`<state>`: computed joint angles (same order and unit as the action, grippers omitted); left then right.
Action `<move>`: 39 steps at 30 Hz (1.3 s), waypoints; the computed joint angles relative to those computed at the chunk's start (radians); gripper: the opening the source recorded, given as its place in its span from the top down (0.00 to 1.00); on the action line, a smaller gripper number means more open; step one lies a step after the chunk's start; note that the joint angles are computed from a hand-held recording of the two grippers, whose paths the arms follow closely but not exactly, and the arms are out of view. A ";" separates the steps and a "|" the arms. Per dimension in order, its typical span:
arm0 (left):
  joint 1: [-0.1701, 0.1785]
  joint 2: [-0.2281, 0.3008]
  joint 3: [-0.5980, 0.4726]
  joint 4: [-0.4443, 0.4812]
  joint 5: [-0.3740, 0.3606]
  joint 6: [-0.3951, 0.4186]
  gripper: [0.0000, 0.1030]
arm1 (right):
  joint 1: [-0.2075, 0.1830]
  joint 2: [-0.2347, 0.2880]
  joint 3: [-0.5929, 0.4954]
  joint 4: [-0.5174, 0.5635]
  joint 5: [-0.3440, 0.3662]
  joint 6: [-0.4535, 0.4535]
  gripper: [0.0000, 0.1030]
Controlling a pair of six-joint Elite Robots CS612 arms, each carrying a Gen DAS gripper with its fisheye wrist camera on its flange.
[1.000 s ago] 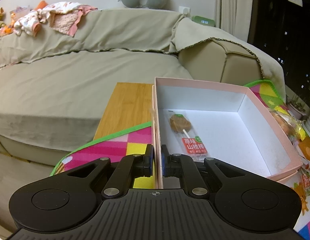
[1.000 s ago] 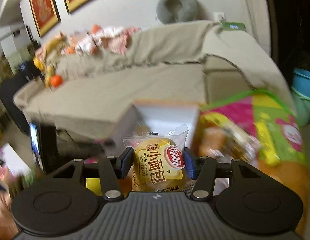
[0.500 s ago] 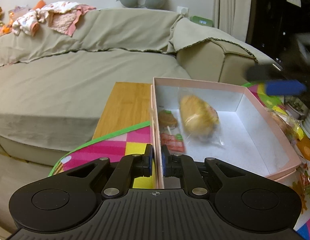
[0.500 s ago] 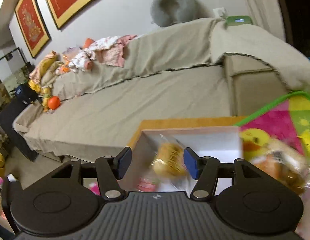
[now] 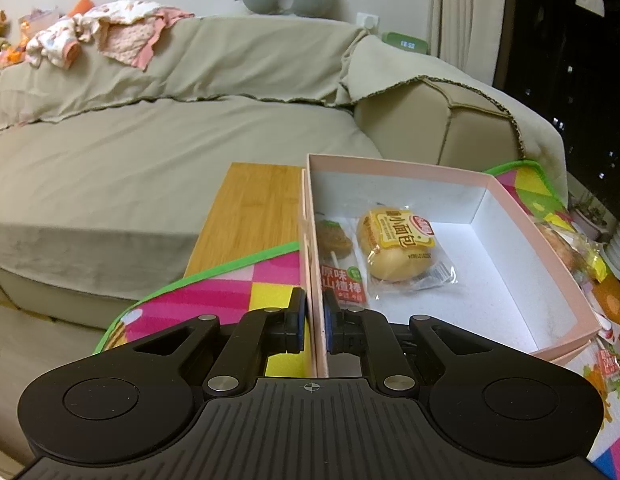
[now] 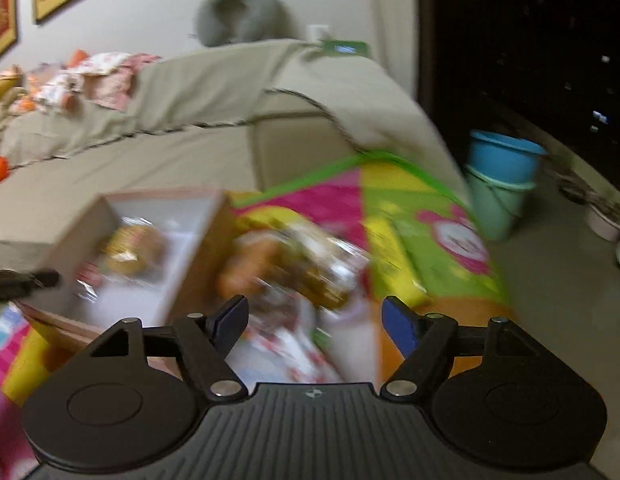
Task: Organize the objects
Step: 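Grasp the yellow snack bar with the right tool and drop it into the box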
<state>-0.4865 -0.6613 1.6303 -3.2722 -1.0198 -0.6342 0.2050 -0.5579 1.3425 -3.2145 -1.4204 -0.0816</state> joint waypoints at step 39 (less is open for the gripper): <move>-0.005 -0.001 0.000 0.013 0.011 -0.006 0.89 | -0.026 0.059 -0.123 0.249 -0.043 0.020 0.79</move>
